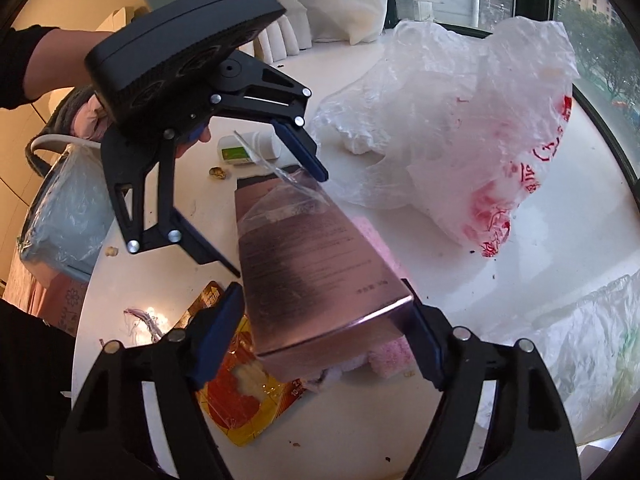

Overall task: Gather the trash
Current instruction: 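Close both grippers on the pink box from opposite ends, then lift the pink box with both grippers and carry it over the bin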

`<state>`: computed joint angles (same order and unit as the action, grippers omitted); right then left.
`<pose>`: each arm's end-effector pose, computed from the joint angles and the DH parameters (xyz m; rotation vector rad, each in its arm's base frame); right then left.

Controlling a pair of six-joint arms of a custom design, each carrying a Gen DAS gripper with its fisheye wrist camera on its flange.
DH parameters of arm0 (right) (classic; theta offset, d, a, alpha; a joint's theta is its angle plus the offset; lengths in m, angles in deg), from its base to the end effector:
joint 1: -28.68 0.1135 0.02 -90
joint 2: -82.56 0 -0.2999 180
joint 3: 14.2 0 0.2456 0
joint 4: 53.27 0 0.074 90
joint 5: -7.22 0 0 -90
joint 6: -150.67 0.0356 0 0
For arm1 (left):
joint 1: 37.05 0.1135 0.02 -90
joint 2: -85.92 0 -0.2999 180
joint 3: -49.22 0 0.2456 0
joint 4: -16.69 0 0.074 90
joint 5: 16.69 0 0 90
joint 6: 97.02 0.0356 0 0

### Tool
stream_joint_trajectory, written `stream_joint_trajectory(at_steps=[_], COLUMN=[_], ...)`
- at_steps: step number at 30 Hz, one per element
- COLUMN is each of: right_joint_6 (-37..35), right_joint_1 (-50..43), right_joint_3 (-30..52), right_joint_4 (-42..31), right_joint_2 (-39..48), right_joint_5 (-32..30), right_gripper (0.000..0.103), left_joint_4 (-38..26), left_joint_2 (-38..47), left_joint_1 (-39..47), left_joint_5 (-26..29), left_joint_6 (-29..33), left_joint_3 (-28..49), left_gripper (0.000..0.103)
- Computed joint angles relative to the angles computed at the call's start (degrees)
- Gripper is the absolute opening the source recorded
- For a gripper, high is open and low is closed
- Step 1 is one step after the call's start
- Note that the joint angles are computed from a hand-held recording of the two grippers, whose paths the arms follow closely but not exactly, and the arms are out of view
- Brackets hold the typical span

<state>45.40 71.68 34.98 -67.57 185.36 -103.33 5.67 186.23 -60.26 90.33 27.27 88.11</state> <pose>0.1907 0.1950 0.1088 -1.4439 2.3878 0.6212 0.2015 -0.0978 0.0899 1.3963 2.4113 -0.3733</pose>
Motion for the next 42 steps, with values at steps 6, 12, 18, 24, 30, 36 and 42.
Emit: stream_joint_trajectory(at_steps=[6, 12, 18, 24, 30, 36, 42], right_joint_6=[-0.2, 1.5, 3.8, 7.9, 12.7, 19.3, 26.0], right_joint_1=[0.0, 1.9, 4.8, 10.2, 16.2, 24.6, 33.4], right_joint_3=[0.2, -0.5, 0.3, 2.3, 4.8, 8.0, 11.3], right_joint_4=[-1.7, -6.3, -13.7, -22.1, -29.5, -33.7, -36.1], right_joint_2=[-1.0, -7.9, -16.0, -23.8, -29.8, -32.5, -32.4], right_joint_5=[-0.3, 0.9, 2.9, 6.4, 10.1, 15.0, 19.9], right_gripper=[0.068, 0.069, 0.069, 0.069, 0.069, 0.069, 0.069], left_joint_4=[-2.7, -7.1, -15.6, -24.7, -33.2, -42.4, -52.2], left_joint_2=[-2.3, -10.6, -22.8, -34.9, -44.2, -53.2, -61.2], left_joint_1=[0.7, -1.0, -4.8, -11.8, -19.0, -28.5, -43.1], left_joint_5=[0.2, 0.2, -1.2, -4.1, -7.8, -13.7, -23.0], left_joint_6=[0.5, -1.6, -5.5, -12.6, -18.9, -26.6, -39.0], left_joint_3=[0.5, -0.8, -1.3, -0.5, 1.2, 3.5, 5.6], left_gripper=[0.077, 0.077, 0.077, 0.077, 0.077, 0.077, 0.077])
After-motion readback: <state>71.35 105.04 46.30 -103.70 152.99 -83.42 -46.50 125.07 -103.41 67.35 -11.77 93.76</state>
